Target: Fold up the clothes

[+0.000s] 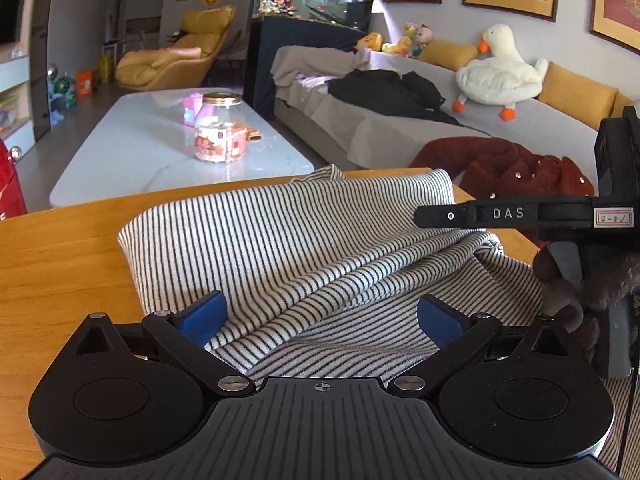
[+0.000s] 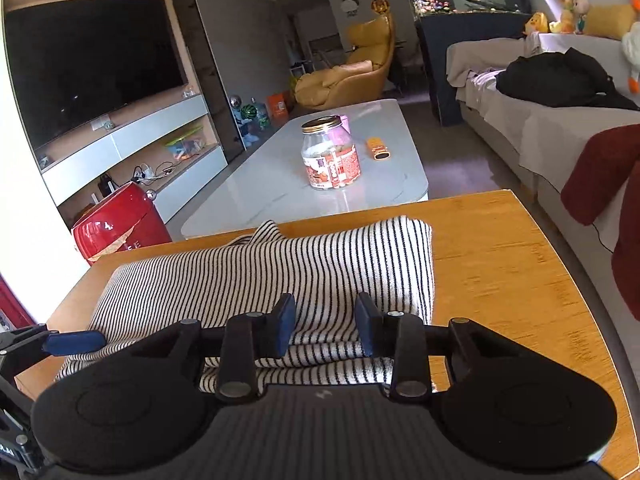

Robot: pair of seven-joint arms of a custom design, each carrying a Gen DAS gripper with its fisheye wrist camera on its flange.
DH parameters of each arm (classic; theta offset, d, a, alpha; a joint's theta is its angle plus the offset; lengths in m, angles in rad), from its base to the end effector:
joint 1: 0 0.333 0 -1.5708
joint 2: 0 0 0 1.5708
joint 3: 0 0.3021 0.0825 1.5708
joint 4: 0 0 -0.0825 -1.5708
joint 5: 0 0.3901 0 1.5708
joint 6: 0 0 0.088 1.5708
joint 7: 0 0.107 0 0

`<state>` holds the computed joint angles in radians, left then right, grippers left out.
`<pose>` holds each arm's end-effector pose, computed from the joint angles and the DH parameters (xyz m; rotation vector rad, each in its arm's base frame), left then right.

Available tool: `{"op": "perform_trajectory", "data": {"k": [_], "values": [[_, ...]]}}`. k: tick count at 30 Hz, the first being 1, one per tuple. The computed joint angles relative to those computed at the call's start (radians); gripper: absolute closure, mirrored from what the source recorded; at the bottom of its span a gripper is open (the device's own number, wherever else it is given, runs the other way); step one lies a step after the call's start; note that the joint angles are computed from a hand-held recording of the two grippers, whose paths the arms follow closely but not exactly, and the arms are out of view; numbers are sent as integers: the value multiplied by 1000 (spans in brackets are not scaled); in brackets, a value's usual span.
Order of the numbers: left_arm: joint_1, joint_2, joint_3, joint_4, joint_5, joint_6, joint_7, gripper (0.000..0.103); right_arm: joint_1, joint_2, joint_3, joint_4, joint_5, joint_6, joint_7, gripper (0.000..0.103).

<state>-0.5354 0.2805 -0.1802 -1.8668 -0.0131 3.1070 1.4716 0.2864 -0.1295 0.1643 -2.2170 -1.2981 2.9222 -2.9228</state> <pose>0.5157 -0.4317 0.4703 -1.2209 2.2346 -1.2629 0.4578 0.2910 0.4736 -1.4283 1.6634 -0.6076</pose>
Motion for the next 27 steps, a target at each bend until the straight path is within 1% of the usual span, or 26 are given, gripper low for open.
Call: {"op": "perform_trajectory", "data": {"k": [3,6,8,9,10,12,14,15,17,20,22,23,24,27], "values": [[41,-27,-45,-37,-25,0,48,0,-5,-26,5,-28,-39,31,61,70],[92,-52,-103,-61,-74,-26,126,0,-15,-47,15,-47,-98,49,147,69],[82,-70,-89,-61,-57,-73,141,0,-16,-52,20,-51,-129,49,182,67],[75,-79,-80,-59,-41,-97,141,0,-13,-50,20,-49,-129,45,178,65],[81,-86,-87,-58,-56,-101,141,0,-10,-47,20,-46,-125,41,168,63],[106,-98,-114,-58,-128,-83,143,0,-4,-42,20,-39,-119,34,148,57],[172,-91,-197,-45,-286,-26,228,0,1,-39,19,-35,-114,28,136,56],[175,-82,-205,-36,-319,3,236,0,1,-39,18,-35,-118,31,142,56],[119,-53,-141,-6,-291,18,167,0,-2,-40,16,-36,-144,42,176,56],[59,-6,-64,34,-222,-11,80,0,-4,-42,11,-37,-183,54,228,56],[15,16,-7,31,-158,-1,25,0,0,-41,8,-37,-180,50,221,56],[11,17,-2,19,-143,18,15,0,1,-41,8,-37,-178,49,217,56],[-3,14,15,14,-127,24,-6,0,2,-41,7,-37,-174,47,212,56],[-64,13,87,15,-52,18,-78,0,2,-42,6,-37,-187,50,231,56]]}}
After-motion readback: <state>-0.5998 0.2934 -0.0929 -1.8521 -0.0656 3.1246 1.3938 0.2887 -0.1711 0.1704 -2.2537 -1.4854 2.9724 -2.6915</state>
